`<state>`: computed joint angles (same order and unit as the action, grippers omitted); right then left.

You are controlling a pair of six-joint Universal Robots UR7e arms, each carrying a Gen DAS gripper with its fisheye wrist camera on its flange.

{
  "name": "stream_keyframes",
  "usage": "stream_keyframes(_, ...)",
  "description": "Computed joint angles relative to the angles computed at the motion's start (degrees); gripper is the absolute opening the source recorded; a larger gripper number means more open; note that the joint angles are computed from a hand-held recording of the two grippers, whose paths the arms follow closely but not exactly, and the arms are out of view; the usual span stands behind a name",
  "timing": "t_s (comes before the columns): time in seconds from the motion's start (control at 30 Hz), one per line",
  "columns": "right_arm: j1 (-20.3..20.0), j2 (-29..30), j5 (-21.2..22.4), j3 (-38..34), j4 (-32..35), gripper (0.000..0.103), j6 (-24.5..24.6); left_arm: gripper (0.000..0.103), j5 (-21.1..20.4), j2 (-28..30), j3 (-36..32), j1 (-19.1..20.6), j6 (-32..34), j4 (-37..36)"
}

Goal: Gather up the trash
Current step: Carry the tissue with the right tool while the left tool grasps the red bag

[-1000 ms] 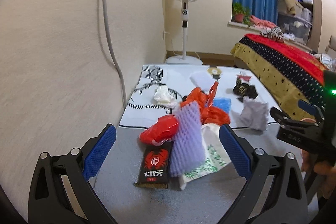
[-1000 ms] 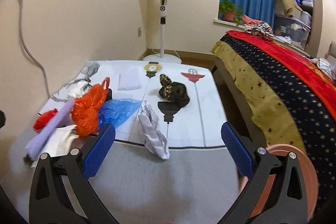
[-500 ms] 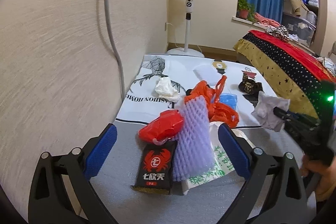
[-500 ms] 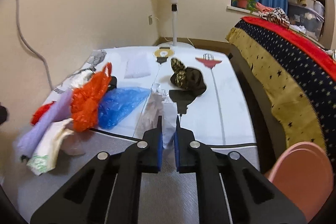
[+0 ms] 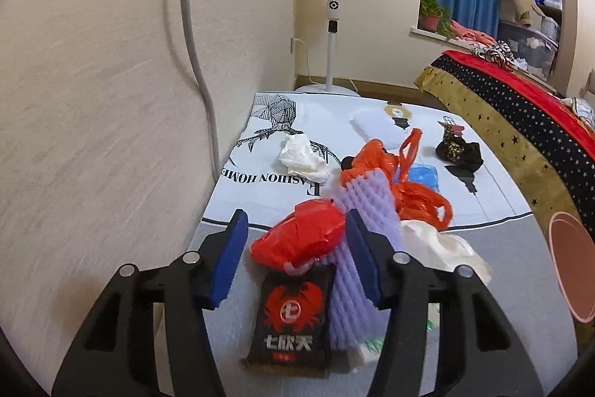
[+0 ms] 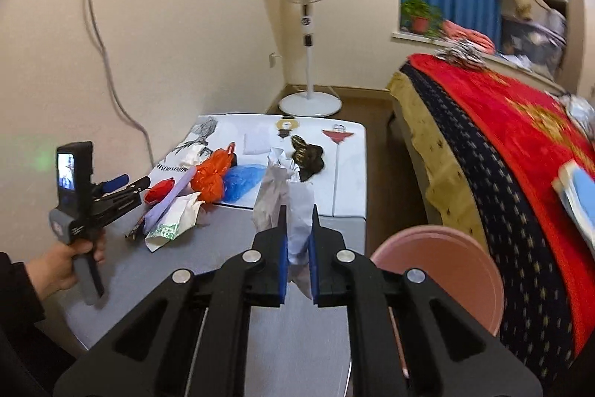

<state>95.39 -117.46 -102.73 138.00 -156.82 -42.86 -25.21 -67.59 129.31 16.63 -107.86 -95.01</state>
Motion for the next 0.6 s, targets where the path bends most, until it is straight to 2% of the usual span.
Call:
stream_keyframes(0.17,-1.09,0.83,0.24,0.8,-1.1,0.01,-2.23,0.054,1.38,0.6,1.43,2.55,7.23,-7.02)
stream_keyframes(0.43,-1.92,2.46,-0.15,0.52,0.53,0.01,-2.45,0.054,4.67,3.17,3.28,5.71,16.12,-21.01)
stream_keyframes(0.6,-1.87,3.43,-1.36,0.58,0.26,0.01,-2.25,0.055,4.23,4.65,4.23,6.81,20.87,-27.58)
